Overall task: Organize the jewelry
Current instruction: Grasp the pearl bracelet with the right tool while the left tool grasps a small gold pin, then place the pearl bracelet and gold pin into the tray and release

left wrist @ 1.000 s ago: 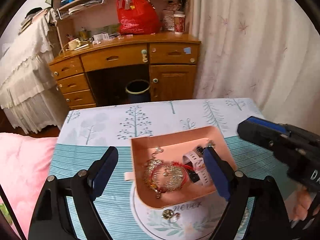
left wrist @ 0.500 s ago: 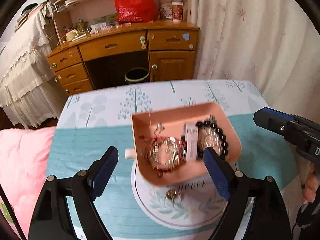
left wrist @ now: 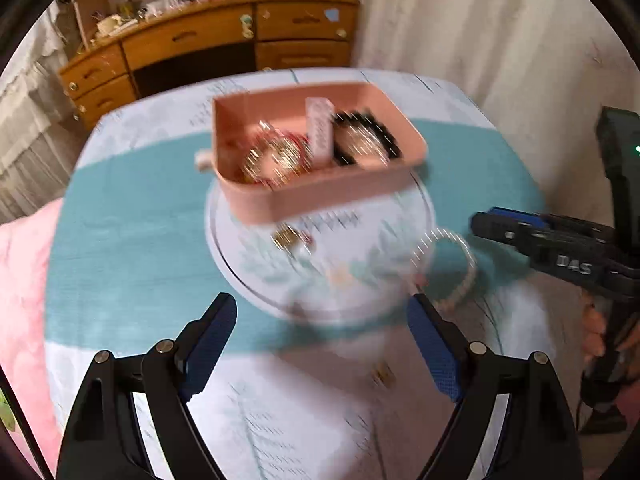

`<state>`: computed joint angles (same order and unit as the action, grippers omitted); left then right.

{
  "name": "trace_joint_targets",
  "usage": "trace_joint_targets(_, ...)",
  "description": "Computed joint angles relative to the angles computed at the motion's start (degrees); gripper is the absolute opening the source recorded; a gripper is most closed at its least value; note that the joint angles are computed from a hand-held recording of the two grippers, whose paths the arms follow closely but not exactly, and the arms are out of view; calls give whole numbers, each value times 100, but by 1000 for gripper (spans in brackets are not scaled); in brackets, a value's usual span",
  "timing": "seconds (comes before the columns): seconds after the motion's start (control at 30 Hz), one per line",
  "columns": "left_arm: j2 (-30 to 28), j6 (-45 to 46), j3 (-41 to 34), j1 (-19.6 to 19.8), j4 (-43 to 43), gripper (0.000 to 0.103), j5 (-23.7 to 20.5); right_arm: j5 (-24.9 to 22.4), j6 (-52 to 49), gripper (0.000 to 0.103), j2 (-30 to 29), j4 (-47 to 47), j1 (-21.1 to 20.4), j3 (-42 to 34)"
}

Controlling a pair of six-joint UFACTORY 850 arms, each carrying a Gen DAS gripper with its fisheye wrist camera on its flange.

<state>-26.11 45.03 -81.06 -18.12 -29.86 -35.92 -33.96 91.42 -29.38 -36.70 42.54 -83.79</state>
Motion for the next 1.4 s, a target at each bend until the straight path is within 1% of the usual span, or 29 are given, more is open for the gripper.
trace_joint_targets(0.03, 69, 61, 120, 1, -55, 85, -38, -27, -13, 33, -5, 28, 39, 19)
trace_joint_targets(0.1, 145, 96, 265, -7, -104, 78, -119, -90, 28, 33, -15, 46, 115, 40)
trace_joint_targets(0.17, 200, 22, 404, -32, -36, 68, -188, -166, 108, 33, -43, 52, 184, 32)
trace_joint_targets(0.2, 204, -81, 455, -59, 72, 66, -214, -154, 151, 33, -53, 62, 211, 41)
trace_joint_targets(0.27, 208, -271, 538, -111, 285, 57, -173, -170, 139, 33, -93, 117, 242, 18)
trace_joint_targets(0.3, 196, -344, 553, -129, 356, 54, -150, -217, 117, 33, -124, 128, 251, -10)
trace_joint_targets(0.37, 199, -405, 605, -165, 431, 44, -103, -358, -3, 33, -210, 198, 254, -119)
trace_joint_targets(0.47, 204, -355, 647, -202, 458, 37, -17, -490, 77, 32, -264, 62, 264, -190)
trace_joint_targets(0.5, 212, -345, 670, -223, 489, 32, 47, -545, 96, 32, -284, 41, 263, -210)
trace_joint_targets(0.53, 231, -396, 706, -254, 587, 19, 157, -578, 112, 25, -295, -8, 263, -218)
trace_joint_targets(0.57, 227, -430, 701, -268, 656, 20, 222, -562, 53, 20, -301, 17, 247, -219)
trace_joint_targets(0.6, 228, -412, 709, -274, 656, 20, 243, -518, -9, 10, -296, 38, 225, -207)
trace_joint_targets(0.73, 228, -407, 727, -272, 612, 20, 250, -420, -231, 7, -295, 90, 185, -202)
trace_joint_targets(0.8, 192, -465, 672, -279, 670, 20, 227, -384, -261, 7, -288, 106, 178, -199)
trace_joint_targets(0.9, 127, -616, 559, -289, 865, 20, 203, -63, -39, 7, -164, 1, 147, -55)
trace_joint_targets(1.0, 16, -714, 352, -250, 861, 20, 1, 161, 220, 7, -43, -267, 132, 20)
trace_joint_targets(1.1, -95, -721, 97, -222, 809, 20, -178, 118, 38, 7, -16, -298, 116, -117)
trace_joint_targets(1.4, -295, -453, -786, -183, 572, 20, -406, 212, 203, 7, 88, -1136, 69, -493)
